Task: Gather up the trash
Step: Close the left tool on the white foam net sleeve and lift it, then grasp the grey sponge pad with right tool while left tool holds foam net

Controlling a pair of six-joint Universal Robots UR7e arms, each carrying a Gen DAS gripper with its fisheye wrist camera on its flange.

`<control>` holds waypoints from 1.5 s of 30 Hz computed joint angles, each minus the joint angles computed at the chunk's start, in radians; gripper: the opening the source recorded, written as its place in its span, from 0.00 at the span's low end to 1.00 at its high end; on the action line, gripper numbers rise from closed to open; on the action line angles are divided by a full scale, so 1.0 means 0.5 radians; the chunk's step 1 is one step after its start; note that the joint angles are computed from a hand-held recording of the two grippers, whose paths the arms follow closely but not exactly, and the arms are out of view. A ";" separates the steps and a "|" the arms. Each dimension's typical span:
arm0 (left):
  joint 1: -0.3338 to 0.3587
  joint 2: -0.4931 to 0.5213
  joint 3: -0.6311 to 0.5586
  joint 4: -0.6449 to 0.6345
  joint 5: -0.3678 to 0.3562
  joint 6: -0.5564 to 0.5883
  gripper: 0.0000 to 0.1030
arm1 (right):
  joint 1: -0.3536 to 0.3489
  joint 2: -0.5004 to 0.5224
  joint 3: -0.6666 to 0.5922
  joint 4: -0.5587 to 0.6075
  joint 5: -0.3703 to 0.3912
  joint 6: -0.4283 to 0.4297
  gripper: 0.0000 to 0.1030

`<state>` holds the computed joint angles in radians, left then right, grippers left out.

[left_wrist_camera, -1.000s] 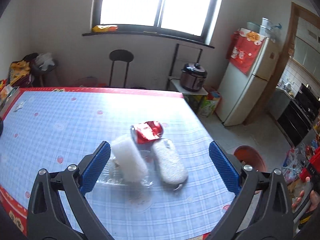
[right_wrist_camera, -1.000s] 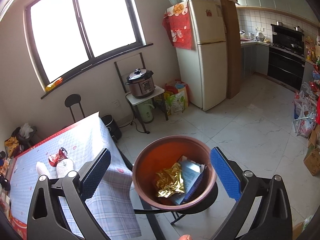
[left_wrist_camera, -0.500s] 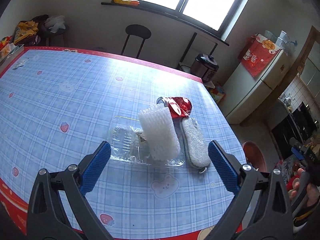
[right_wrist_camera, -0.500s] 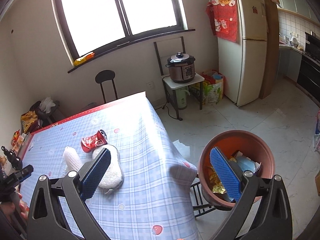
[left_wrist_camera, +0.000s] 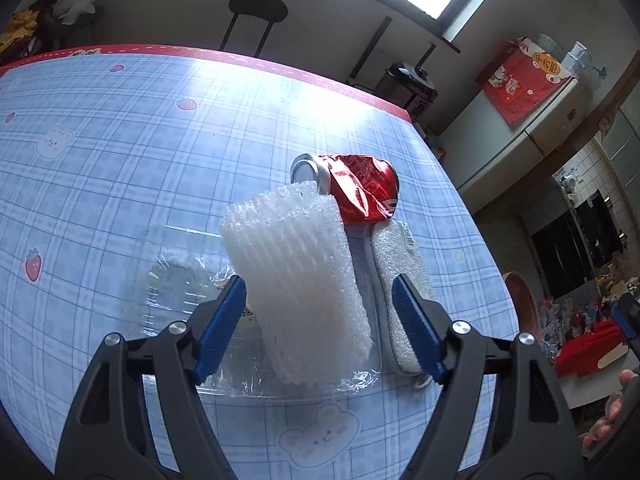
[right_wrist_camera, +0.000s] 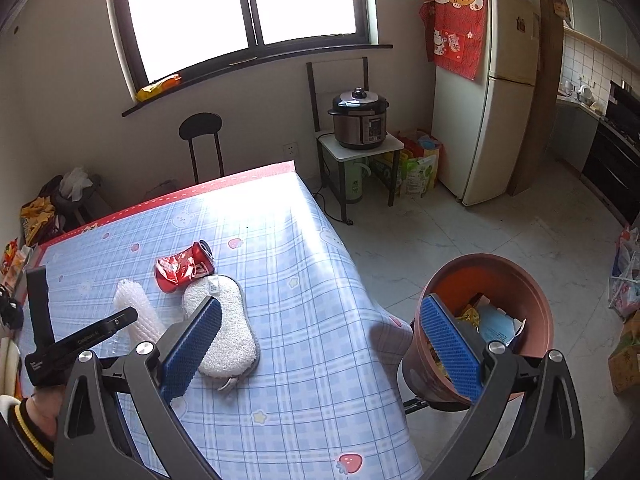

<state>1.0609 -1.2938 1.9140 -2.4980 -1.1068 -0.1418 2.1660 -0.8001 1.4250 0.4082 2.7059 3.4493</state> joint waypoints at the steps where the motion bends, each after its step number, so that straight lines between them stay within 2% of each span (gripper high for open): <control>1: -0.001 0.018 -0.002 -0.008 0.030 0.000 0.73 | -0.006 0.011 -0.014 0.004 -0.013 -0.008 0.95; 3: -0.008 0.055 -0.003 -0.045 0.105 0.011 0.73 | -0.021 0.027 -0.032 -0.006 -0.049 -0.040 0.95; 8: 0.010 0.109 -0.023 -0.052 0.140 0.069 0.73 | -0.058 0.095 -0.093 -0.064 -0.161 -0.173 0.95; 12: 0.044 0.062 -0.019 -0.066 0.081 0.134 0.46 | -0.118 0.208 -0.190 -0.020 -0.316 -0.274 0.95; 15: 0.058 -0.009 -0.014 -0.062 0.047 0.188 0.32 | -0.178 0.335 -0.297 0.077 -0.453 -0.361 0.95; 18: 0.063 -0.087 -0.004 -0.072 0.031 0.212 0.30 | -0.231 0.520 -0.475 0.272 -0.522 -0.413 0.95; 22: 0.076 -0.187 0.004 -0.059 0.020 0.267 0.29 | -0.279 0.741 -0.716 0.520 -0.564 -0.430 0.87; 30: 0.111 -0.343 0.064 -0.033 0.039 0.245 0.29 | -0.337 0.986 -1.081 0.734 -0.565 -0.413 0.87; 36: 0.125 -0.392 0.108 -0.012 0.027 0.212 0.29 | -0.397 1.135 -1.318 0.913 -0.561 -0.322 0.89; 40: 0.113 -0.432 0.153 0.010 0.016 0.213 0.29 | -0.416 1.099 -1.229 0.806 -0.573 -0.307 0.95; 44: 0.099 -0.460 0.182 0.045 0.007 0.208 0.29 | -0.402 1.080 -1.165 0.727 -0.538 -0.369 0.95; 45: 0.094 -0.466 0.189 0.053 0.008 0.207 0.29 | -0.402 1.064 -1.137 0.699 -0.540 -0.388 0.91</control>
